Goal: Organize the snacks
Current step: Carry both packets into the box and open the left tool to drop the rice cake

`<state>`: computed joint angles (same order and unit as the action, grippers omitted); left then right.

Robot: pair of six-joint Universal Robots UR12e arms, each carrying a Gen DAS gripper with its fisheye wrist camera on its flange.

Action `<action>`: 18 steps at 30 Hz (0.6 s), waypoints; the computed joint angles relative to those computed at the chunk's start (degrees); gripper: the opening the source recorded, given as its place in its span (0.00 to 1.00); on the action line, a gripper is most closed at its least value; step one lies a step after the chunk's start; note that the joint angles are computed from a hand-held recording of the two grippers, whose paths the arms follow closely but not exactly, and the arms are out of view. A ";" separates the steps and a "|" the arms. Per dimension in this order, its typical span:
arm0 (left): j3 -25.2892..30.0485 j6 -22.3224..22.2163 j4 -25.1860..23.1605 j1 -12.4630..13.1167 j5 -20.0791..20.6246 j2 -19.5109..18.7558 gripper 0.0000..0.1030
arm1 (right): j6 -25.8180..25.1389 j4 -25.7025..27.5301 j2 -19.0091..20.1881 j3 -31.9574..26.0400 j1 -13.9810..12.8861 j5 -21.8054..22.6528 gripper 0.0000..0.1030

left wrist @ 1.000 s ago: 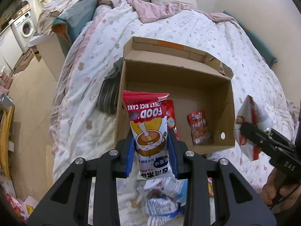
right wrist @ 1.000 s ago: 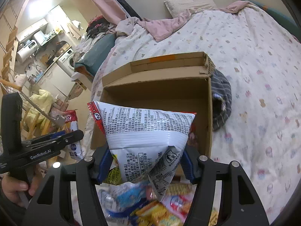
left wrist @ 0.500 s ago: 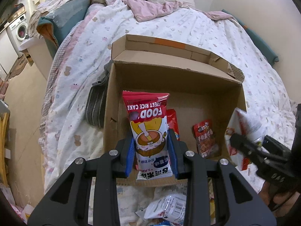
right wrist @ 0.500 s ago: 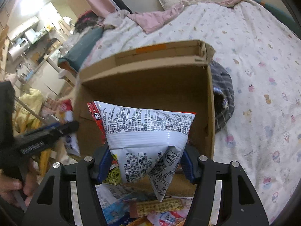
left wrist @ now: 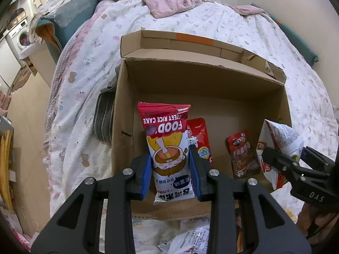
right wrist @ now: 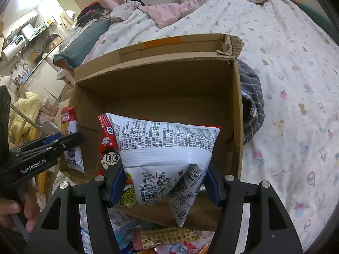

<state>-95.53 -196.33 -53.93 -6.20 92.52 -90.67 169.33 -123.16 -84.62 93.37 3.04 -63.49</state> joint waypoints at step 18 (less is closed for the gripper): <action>-0.36 1.45 1.10 -0.28 -0.41 0.04 0.28 | -0.23 0.30 0.18 -0.15 0.06 0.39 0.65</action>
<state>-95.89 -194.88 -52.82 -6.48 92.11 -90.64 169.09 -122.86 -84.43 93.23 3.10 -63.09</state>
